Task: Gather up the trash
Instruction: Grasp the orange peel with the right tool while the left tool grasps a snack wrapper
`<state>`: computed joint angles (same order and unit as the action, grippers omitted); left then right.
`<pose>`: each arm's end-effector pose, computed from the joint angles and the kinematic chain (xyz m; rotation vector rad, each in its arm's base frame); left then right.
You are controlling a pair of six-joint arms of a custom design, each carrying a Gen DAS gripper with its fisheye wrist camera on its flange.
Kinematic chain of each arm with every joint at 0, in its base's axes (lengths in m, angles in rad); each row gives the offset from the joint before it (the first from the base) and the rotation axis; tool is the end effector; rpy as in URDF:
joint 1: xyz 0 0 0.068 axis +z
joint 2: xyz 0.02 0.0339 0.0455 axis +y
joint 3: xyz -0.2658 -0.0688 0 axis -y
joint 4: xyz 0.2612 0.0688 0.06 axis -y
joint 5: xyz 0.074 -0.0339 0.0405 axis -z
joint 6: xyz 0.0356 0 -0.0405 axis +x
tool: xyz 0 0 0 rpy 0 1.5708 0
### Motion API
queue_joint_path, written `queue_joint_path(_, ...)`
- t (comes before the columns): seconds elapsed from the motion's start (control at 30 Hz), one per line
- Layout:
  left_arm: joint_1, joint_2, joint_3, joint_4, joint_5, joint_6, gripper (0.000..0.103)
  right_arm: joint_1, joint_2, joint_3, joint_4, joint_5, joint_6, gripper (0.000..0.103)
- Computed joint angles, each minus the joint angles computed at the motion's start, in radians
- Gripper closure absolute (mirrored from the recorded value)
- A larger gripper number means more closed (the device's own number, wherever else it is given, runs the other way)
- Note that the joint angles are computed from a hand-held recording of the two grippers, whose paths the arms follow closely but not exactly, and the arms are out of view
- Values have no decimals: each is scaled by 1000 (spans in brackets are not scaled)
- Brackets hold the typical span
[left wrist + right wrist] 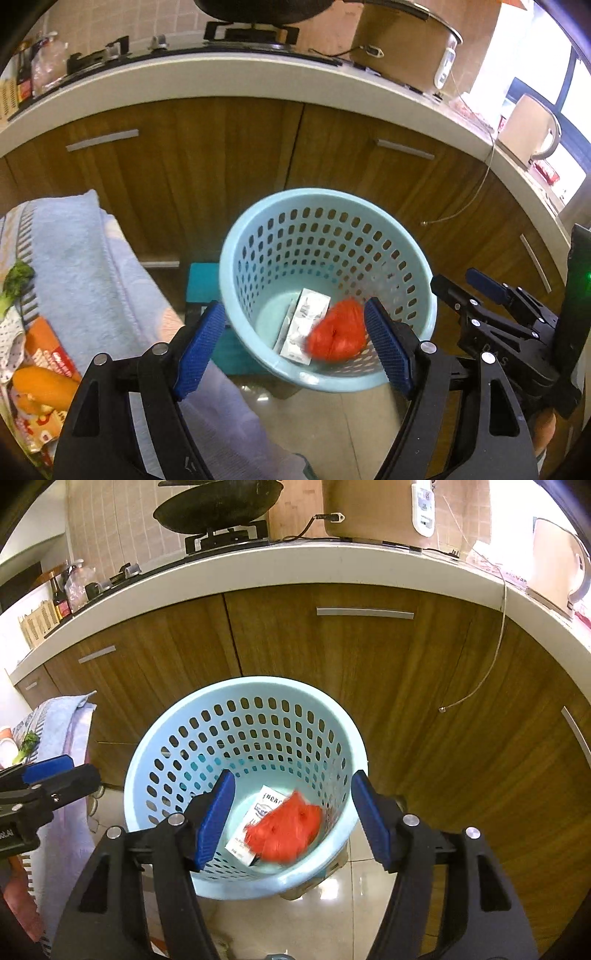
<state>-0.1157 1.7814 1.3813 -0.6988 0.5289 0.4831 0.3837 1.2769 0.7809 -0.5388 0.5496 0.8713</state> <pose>0.3825 -0.0625 0.2337 0.9041 2.3702 -0.5628 0.2430 0.0781 0.2066 0.7573 2.2772 -0.1603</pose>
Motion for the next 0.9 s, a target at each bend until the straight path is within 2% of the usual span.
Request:
queue_joint_path(0.33,80,-57,-9,-4,60,21,28,78,28,99,-40,43,7,41)
queue_joint_path(0.47,145,-86,2,-16,99,36,28,129,61,178,-47,66,-11,41)
queue_joint_path(0.67,293,-83,71,-56,160,55,28,223,178,346,-19,84,-77,41)
queue_joint_path(0.9,497,-12,187,-94,187,89,28,296,348,516,35,2,-128,42)
